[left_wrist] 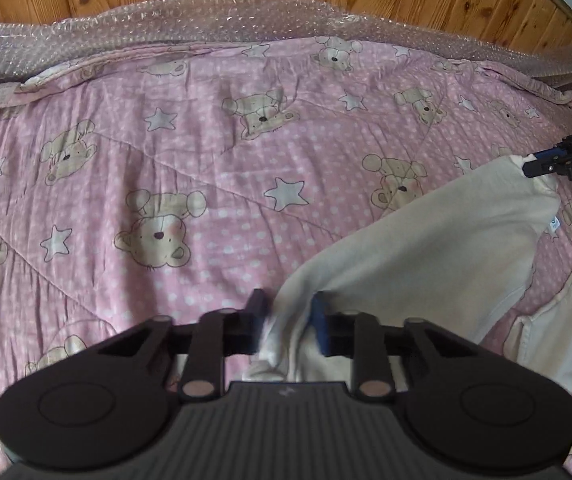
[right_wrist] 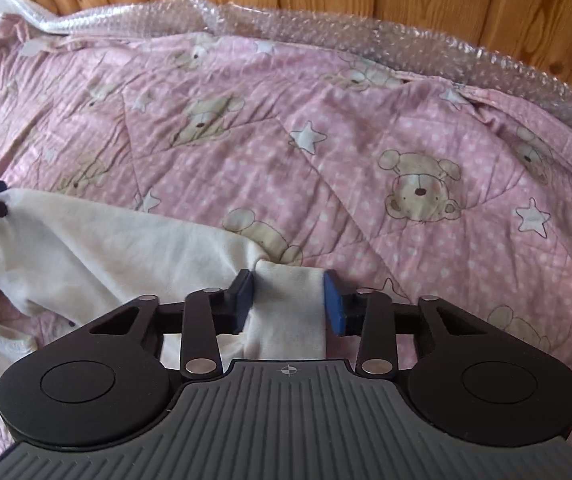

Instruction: Fold clothes

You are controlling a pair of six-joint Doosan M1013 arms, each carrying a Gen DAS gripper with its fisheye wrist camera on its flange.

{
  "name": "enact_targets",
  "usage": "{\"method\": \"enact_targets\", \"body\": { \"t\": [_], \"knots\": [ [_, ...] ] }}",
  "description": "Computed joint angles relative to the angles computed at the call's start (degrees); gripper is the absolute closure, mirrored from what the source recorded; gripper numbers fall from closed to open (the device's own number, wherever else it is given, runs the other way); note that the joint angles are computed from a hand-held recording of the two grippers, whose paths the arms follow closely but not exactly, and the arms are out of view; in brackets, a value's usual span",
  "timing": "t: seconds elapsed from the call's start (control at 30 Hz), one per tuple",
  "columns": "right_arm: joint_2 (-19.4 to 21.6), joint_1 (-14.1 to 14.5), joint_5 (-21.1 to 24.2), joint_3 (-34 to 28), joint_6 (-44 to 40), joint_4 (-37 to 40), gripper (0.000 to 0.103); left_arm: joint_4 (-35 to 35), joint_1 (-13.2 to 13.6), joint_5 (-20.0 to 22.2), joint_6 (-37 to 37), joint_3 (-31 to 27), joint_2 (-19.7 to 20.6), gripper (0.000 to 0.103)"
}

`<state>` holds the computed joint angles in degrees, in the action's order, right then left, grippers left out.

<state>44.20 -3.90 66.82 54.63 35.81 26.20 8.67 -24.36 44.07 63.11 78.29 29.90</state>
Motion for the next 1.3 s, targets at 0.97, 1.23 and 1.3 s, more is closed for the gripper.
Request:
{"method": "enact_targets", "body": {
  "t": [0.97, 1.23, 1.3],
  "knots": [
    [-11.09, -2.63, -0.01, 14.78, 29.24, 10.11, 0.033, -18.18, -1.67, -14.21, -25.30, 16.80, -13.02, 0.057],
    [-11.87, 5.38, -10.38, 17.68, 28.72, -11.94, 0.098, -16.57, -1.73, -13.77, -29.44, 16.40, -12.09, 0.056],
    [-13.46, 4.34, -12.45, 19.23, 26.18, -9.39, 0.098, -16.30, -1.80, -14.14, -29.25, 16.80, -12.46, 0.056]
  ]
}}
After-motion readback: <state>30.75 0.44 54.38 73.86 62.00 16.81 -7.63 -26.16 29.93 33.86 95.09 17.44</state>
